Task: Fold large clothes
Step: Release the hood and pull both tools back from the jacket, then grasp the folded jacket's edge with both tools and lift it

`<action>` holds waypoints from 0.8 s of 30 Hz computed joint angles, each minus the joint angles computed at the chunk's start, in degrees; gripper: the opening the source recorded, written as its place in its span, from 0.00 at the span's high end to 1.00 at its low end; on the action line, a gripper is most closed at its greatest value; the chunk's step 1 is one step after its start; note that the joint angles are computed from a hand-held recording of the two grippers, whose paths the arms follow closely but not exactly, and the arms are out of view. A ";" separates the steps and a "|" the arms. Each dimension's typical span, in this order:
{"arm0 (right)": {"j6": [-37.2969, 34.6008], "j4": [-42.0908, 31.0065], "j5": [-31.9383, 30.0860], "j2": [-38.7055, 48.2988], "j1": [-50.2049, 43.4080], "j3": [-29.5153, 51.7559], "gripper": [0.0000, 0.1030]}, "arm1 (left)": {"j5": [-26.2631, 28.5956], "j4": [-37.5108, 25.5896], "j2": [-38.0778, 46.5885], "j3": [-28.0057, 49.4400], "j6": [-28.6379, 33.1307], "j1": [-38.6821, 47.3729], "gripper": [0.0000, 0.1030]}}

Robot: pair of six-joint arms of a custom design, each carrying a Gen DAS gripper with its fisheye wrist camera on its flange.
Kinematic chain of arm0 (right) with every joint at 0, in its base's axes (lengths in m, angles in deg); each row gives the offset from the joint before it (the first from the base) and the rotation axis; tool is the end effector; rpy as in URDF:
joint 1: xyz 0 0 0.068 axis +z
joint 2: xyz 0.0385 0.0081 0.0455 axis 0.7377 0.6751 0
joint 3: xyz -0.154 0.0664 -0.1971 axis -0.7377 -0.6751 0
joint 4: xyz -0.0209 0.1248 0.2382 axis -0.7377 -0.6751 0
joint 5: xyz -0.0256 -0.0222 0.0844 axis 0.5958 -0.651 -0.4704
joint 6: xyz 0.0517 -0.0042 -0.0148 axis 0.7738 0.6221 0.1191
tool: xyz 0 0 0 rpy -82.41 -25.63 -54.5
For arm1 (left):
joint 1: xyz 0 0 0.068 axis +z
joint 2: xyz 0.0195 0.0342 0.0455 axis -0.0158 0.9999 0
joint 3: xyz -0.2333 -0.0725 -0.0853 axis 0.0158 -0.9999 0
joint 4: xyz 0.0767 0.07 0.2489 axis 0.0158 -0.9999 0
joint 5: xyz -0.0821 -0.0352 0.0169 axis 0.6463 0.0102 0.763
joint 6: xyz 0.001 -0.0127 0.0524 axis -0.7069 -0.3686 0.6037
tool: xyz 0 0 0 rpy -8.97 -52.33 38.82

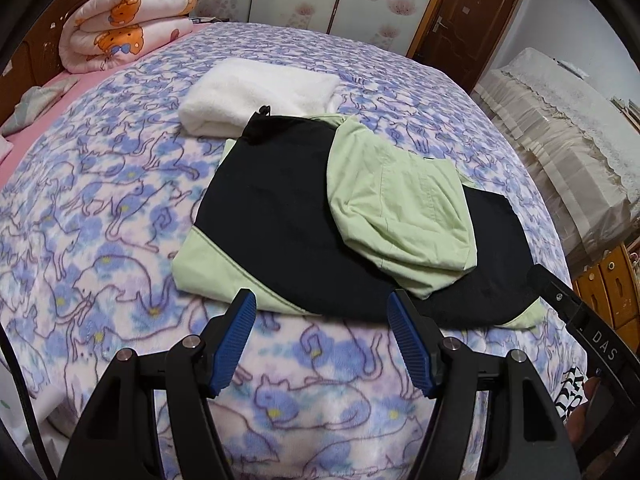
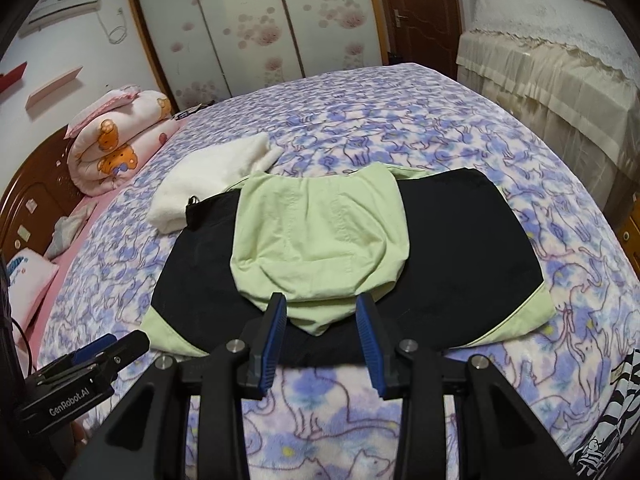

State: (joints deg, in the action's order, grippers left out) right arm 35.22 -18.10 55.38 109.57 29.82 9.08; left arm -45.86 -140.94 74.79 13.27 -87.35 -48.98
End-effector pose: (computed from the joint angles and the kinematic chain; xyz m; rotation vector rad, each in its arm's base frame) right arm 0.1928 -0.0447 0.2963 -0.1987 2.4293 0.3226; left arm 0.1320 -0.1245 0.2732 -0.4742 2.4740 -0.1931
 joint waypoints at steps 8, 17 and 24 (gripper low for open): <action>1.01 3.03 1.74 -3.79 3.58 -5.07 0.65 | 9.31 12.04 -15.71 -16.03 2.79 5.96 0.35; 4.82 7.69 5.07 -2.88 9.26 -8.40 0.65 | 23.42 28.22 -30.70 -37.56 2.47 18.78 0.35; 6.15 11.32 6.51 -0.49 12.28 -10.69 0.65 | 29.39 46.17 -22.93 -45.26 4.85 29.30 0.35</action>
State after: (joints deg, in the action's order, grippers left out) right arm 41.37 -6.78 61.89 109.08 42.10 -1.60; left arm -16.47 -94.77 51.86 -31.99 -82.50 -19.68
